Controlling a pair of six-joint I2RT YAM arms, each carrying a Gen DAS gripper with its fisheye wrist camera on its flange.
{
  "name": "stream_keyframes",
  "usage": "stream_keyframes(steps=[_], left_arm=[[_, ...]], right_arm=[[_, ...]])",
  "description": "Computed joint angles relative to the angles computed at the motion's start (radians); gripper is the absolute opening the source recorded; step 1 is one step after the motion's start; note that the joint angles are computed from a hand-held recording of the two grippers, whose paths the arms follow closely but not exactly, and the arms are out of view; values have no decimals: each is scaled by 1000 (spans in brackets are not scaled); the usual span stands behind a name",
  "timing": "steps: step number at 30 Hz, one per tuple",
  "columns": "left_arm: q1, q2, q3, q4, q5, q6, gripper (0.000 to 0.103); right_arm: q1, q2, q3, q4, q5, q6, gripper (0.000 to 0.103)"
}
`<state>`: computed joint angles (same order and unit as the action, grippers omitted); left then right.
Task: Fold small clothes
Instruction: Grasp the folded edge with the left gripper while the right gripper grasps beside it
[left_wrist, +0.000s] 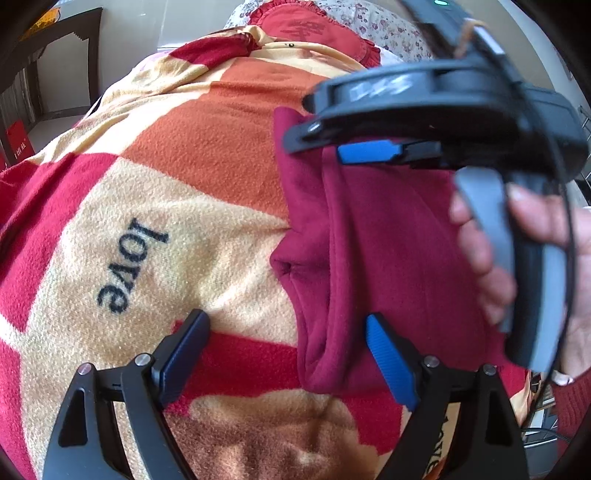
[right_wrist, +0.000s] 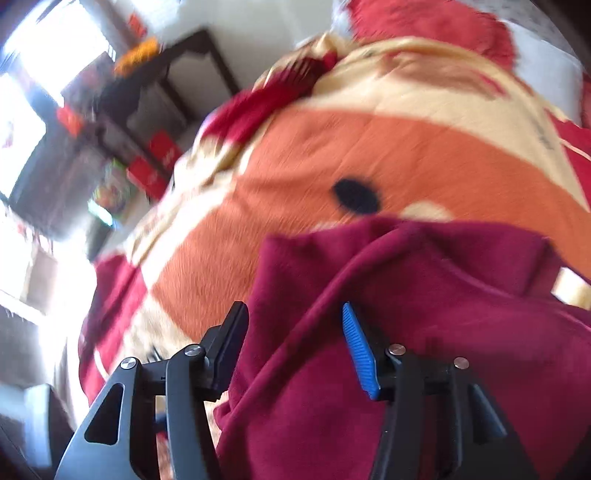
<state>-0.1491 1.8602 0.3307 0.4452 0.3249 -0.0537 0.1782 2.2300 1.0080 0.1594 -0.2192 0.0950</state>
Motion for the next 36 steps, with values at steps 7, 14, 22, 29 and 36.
stream_keyframes(steps=[7,14,22,29,36], left_arm=[[25,-7,-14,2,5,22,90],[18,1,-18,14,-11,23,91],[-60,-35,-7,16,-53,-39,91],[-141,11,76,23,-38,-141,88],[-217,-42,75,15,16,-172,29]], right_arm=[[102,41,19,39,174,-5,53],[72,26,-19,89,178,-3,26],[-56,-86,-181,198,-49,-3,0],[-161,-197,-290,222,-194,-5,0],[-214,-229,-307,182,-262,-14,0]])
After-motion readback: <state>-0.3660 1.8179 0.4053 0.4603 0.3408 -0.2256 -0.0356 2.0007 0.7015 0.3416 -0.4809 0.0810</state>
